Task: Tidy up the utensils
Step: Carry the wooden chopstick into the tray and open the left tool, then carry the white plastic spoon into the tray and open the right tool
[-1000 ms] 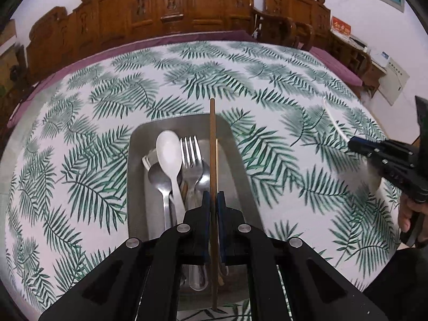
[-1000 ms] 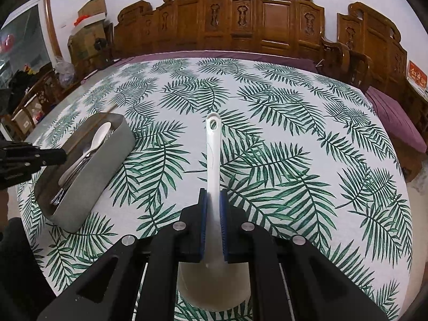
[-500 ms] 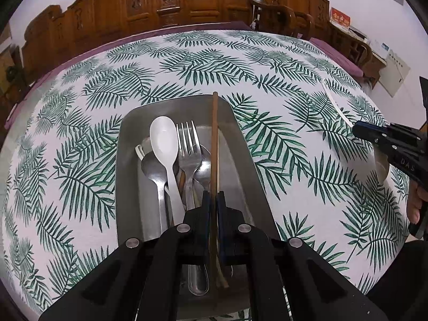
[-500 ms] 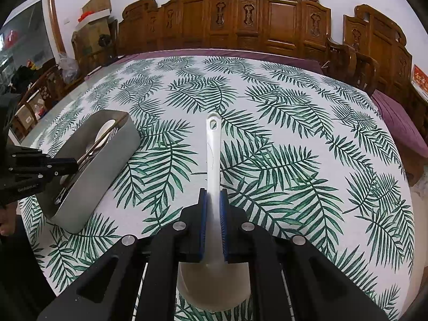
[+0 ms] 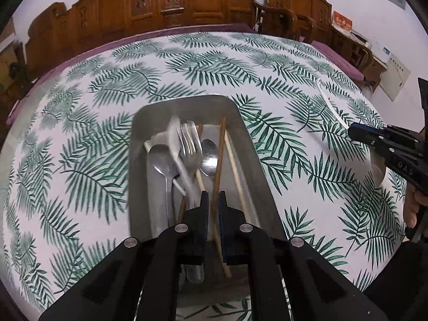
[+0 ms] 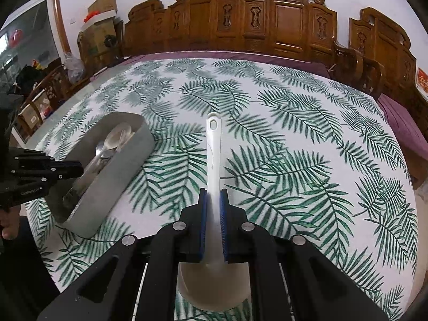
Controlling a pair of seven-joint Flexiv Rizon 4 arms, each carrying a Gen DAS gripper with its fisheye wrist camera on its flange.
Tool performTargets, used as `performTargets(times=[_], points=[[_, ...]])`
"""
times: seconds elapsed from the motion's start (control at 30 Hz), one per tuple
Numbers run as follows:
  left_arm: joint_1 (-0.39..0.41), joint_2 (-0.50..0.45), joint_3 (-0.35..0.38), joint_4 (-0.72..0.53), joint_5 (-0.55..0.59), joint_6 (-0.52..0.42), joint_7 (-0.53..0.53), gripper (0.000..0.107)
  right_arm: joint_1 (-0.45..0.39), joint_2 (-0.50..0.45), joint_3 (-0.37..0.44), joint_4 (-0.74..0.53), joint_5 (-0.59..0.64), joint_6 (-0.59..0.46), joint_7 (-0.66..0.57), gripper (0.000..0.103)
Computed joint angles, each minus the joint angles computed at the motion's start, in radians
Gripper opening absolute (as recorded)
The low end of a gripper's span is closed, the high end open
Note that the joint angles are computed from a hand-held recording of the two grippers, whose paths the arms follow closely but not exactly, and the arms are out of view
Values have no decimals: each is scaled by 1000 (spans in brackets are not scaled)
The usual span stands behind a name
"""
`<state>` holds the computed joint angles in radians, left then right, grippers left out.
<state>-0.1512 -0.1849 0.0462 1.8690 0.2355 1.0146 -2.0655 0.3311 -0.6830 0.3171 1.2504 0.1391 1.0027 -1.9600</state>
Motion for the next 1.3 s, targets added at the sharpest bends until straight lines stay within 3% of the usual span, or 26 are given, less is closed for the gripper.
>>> performTargets(times=[0.37,0.53,0.83,1.3], points=[[18,112,-4,84,32,39,-49,16,48,49,11,17,-9,16,-12,11],[40,159,-11,123,36,60,-60,28,69,56,22,10,-1,13,6,11],[86,236,-22,189,75,73,-106,76,119,58,35,-7,3,-3,17,11],[145,316,-46,258,101,78,-131,80,192,5,42,-76,22,-68,95,11]])
